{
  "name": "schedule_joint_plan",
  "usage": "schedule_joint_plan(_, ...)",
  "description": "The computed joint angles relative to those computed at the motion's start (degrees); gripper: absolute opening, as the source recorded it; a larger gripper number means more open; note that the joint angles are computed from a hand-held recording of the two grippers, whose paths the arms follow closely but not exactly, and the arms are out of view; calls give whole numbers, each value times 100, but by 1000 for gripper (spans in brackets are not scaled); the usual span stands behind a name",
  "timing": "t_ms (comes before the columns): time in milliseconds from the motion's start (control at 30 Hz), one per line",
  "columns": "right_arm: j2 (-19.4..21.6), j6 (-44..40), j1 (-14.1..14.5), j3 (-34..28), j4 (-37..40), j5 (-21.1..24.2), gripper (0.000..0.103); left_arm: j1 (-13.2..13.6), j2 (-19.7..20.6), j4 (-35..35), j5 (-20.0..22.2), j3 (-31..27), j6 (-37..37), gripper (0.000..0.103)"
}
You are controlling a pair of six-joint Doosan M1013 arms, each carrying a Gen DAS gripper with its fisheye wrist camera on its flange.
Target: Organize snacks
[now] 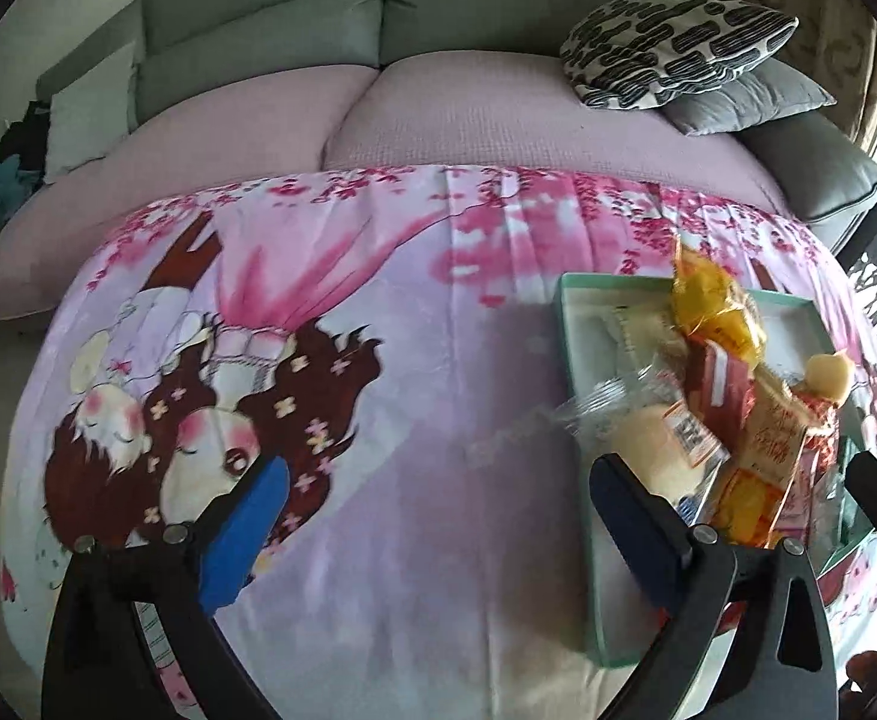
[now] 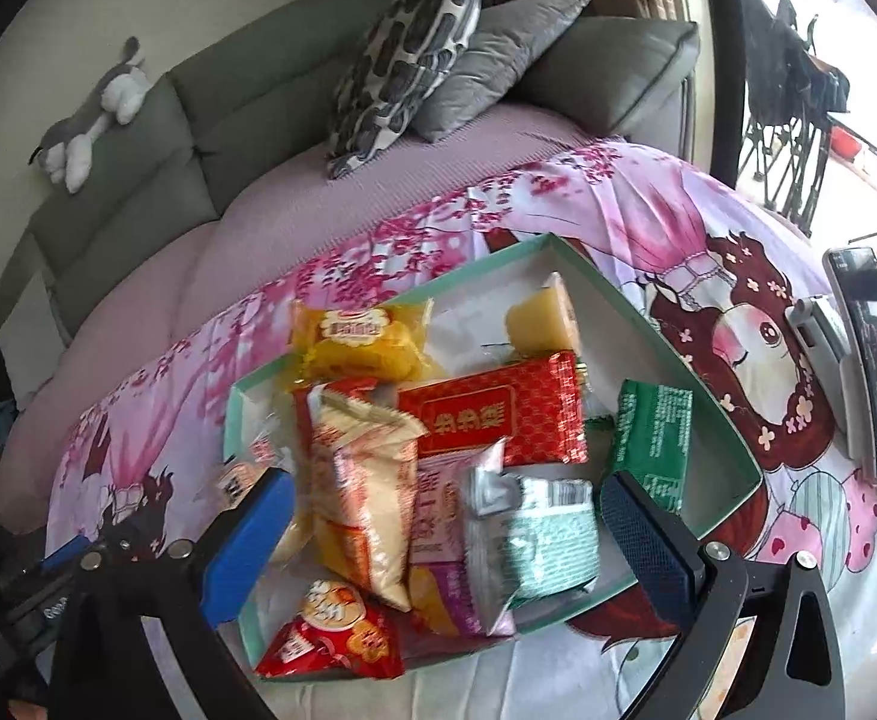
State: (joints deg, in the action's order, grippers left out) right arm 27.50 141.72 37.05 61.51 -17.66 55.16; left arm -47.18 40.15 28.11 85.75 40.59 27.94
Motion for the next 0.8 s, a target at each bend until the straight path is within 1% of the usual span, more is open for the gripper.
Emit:
schedule_joint_plan(167, -9, -275, 144, 8, -27, 53, 103, -136, -39, 373, 358, 73, -46, 100)
schedule_joint_plan(333, -33, -571, 302, 52, -71, 139, 103, -191, -172, 252, 455, 338, -168, 100)
schedule_joint_plan(533, -99, -677, 434, 201, -125, 193, 103, -262, -404, 133, 451, 787, -413, 100)
schedule_joint_plan(667, -129, -713, 489, 289, -137, 258, 103, -275, -525, -68, 462, 1034, -526, 100)
schedule_joint_plan(800, -124, -768, 490, 314, -94, 306, 103, -254, -557, -161, 468, 1090, -604, 100)
